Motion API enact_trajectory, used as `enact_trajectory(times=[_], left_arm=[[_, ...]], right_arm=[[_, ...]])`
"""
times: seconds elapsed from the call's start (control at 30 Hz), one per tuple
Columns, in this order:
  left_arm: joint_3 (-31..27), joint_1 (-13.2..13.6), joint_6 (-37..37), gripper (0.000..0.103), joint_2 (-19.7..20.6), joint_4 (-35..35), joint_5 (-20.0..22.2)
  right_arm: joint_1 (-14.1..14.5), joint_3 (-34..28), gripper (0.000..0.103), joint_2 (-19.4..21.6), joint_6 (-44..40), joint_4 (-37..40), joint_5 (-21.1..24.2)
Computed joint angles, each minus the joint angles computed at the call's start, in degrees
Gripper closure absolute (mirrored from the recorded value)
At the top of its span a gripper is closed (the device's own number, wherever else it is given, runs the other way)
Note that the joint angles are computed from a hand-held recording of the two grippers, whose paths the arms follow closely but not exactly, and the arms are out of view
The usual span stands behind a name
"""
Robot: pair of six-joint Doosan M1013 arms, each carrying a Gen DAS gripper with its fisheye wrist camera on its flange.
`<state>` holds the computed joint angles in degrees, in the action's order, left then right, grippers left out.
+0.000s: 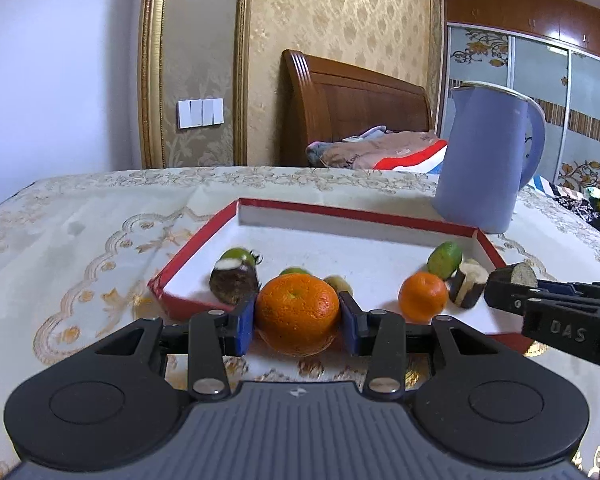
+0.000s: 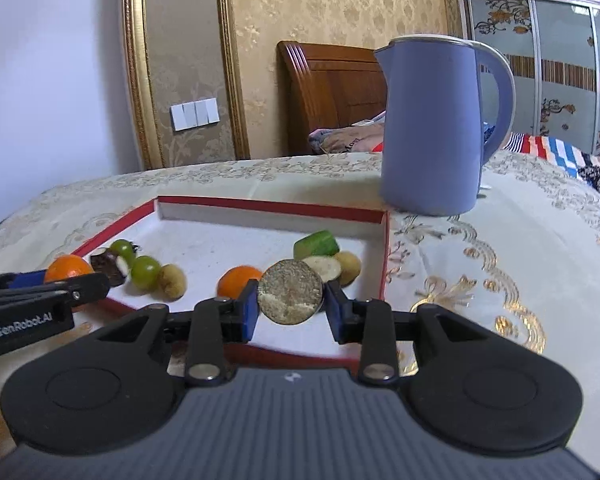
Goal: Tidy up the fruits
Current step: 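Carry the mandarin in left gripper and dark chunk in right gripper over the tray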
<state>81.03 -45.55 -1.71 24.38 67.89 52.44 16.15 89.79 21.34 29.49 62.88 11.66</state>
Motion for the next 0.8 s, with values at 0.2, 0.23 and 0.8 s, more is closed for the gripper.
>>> enact_trajectory(times=[0.2,0.23,0.8], left_arm=[[-3.42,1.57,4.23,0.061,1.88,-5.18,-0.24],[-3.83,1.69,4.71,0.061,2.17,-5.47,0.04],[-9.60,3.31,8.87,0.061,6.50,-6.37,5.00]], right_arm=[[0.23,-3.29,0.070,2.08,16.05,-16.52,3.35],[0.35,-3.50,0.070,2.22,16.89,-17.64,3.42],[3.23,-7.87,0.070,5.46,43.20,-49.88,-1.97]])
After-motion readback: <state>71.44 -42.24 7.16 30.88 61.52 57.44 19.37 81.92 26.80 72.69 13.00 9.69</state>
